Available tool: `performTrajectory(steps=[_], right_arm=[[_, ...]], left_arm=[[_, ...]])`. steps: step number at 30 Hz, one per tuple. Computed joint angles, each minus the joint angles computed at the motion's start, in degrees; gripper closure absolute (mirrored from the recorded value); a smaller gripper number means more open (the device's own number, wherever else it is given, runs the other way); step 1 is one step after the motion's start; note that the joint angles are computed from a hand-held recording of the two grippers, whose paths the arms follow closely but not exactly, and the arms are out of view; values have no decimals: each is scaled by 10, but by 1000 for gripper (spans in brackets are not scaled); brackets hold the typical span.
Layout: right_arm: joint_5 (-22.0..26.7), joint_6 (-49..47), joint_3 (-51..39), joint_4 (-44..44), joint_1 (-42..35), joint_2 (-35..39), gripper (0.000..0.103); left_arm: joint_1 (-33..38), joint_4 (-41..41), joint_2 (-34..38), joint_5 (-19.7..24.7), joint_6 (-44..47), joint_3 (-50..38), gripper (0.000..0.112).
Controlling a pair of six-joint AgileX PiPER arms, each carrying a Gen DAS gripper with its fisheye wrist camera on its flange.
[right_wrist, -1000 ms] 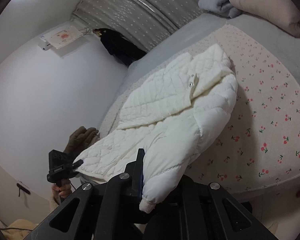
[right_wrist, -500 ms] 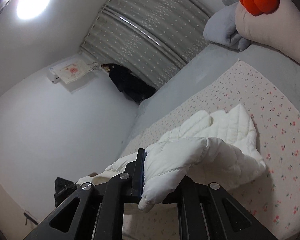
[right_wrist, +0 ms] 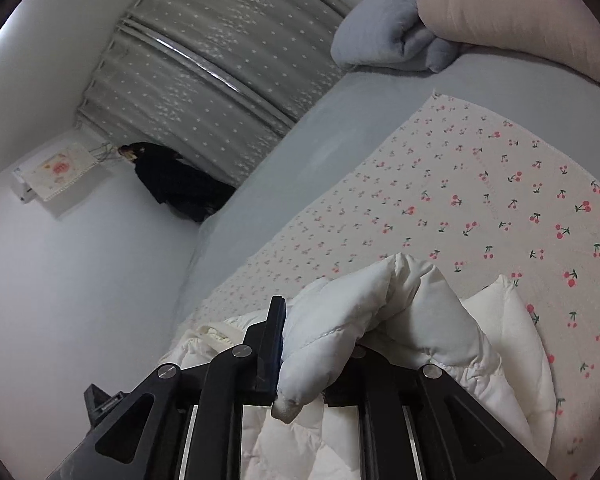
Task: Fold large clothes
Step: 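Fold the hem up toward the collar with both tools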
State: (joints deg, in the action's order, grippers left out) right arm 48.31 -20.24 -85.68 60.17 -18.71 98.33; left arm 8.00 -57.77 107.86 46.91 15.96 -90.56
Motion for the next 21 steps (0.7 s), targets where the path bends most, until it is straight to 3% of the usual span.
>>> performTrajectory(steps=[3, 5, 8, 10, 12, 14, 17, 18, 19, 21], right_arm=[[-45, 0, -21, -38, 26, 52, 90], [-61, -7, -22, -52, 34, 75, 90], [-67, -58, -15, -13, 31, 107, 90], [-62, -76, -13, 10, 25, 118, 90], [-60, -81, -10, 13, 24, 118, 90], [-50, -81, -2, 7, 22, 103, 85], [-21, -59, -11, -32, 19, 75, 69], [-16, -55, -14, -46, 21, 63, 51], [-19, -55, -12, -59, 23, 49, 32], [-56, -65, 12, -85, 37, 1, 26]], left_arm=[[-27, 20, 25, -67, 53, 14, 95], [-32, -21, 36, -102, 119, 35, 95], [-25, -100, 53, -114, 188, 54, 94], [-21, -104, 62, -106, 186, 48, 94], [-23, -76, 61, -102, 160, 38, 94], [-36, 11, 58, -84, 75, 4, 92], [-44, 95, 41, -49, 13, -32, 77], [-45, 104, 30, -46, 13, -33, 59], [-50, 120, 14, -53, 7, -28, 35], [-69, 164, -42, -124, -3, 17, 26]])
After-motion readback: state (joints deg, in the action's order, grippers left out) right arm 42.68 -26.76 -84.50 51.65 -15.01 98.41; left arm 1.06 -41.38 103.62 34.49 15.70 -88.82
